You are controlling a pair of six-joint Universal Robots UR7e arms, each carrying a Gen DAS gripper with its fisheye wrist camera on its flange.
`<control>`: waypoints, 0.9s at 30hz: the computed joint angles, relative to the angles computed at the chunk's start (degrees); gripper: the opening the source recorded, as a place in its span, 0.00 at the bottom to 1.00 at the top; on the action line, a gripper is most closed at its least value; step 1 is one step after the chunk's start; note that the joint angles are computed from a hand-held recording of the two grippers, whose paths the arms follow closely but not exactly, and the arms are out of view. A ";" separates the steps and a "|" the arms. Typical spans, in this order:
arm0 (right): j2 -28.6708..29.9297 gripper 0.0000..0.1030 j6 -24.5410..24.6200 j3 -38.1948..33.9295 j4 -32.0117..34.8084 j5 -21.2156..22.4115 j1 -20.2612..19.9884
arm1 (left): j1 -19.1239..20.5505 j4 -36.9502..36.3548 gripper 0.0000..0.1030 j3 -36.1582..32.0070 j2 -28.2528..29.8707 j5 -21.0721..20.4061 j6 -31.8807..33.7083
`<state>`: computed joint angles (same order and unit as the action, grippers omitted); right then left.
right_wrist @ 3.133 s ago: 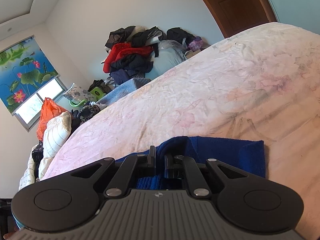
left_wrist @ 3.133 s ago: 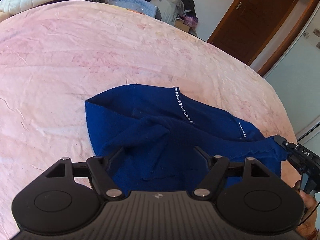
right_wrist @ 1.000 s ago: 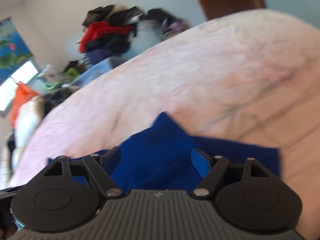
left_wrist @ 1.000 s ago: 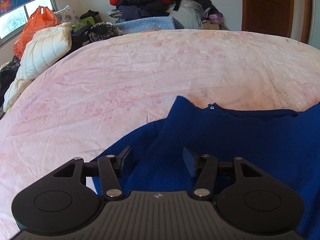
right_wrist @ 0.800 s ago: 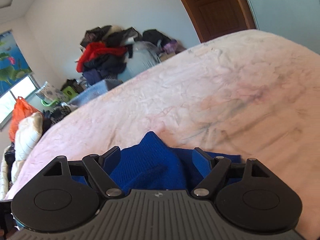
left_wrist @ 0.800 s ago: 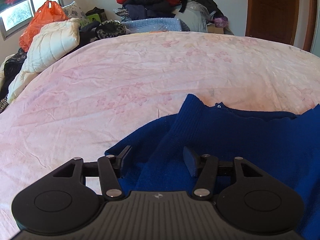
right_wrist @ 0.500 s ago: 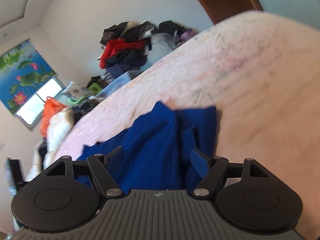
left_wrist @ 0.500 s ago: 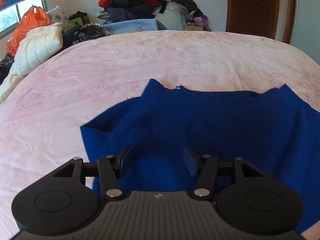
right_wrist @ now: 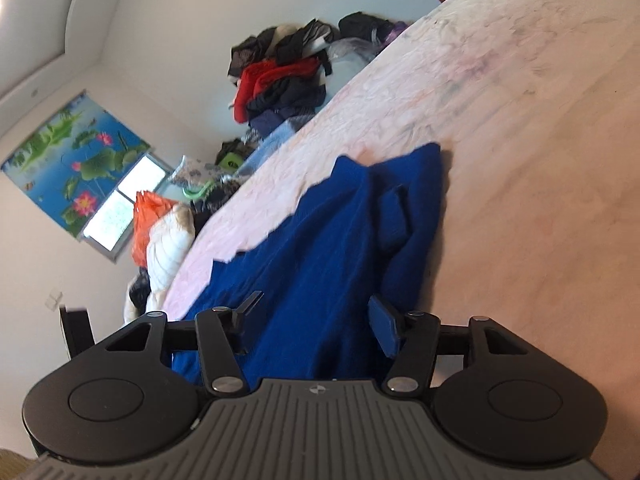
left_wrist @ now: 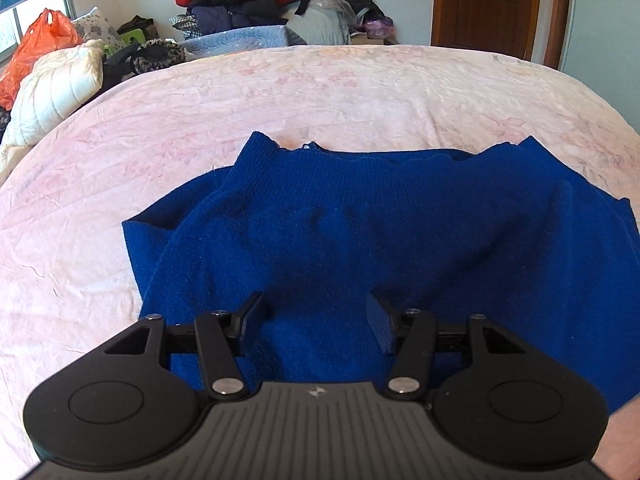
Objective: Fold small clothes
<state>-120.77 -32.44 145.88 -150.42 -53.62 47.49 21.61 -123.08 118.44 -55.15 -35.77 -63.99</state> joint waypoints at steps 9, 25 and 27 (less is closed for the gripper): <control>6.61 0.56 -2.79 -4.81 7.49 -2.16 2.52 | -0.88 1.17 0.53 0.44 -0.82 -1.43 -0.56; -12.99 0.08 -17.23 -1.44 21.45 -18.06 4.74 | -1.38 -2.83 0.54 3.46 -4.19 -1.97 0.40; -13.06 0.08 -16.64 -0.70 19.41 -24.22 6.90 | -1.02 -1.86 0.54 3.34 -4.02 -2.07 0.25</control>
<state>-133.83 -49.09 145.18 -131.01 -77.84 54.39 20.58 -124.94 121.78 -59.17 -37.84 -63.74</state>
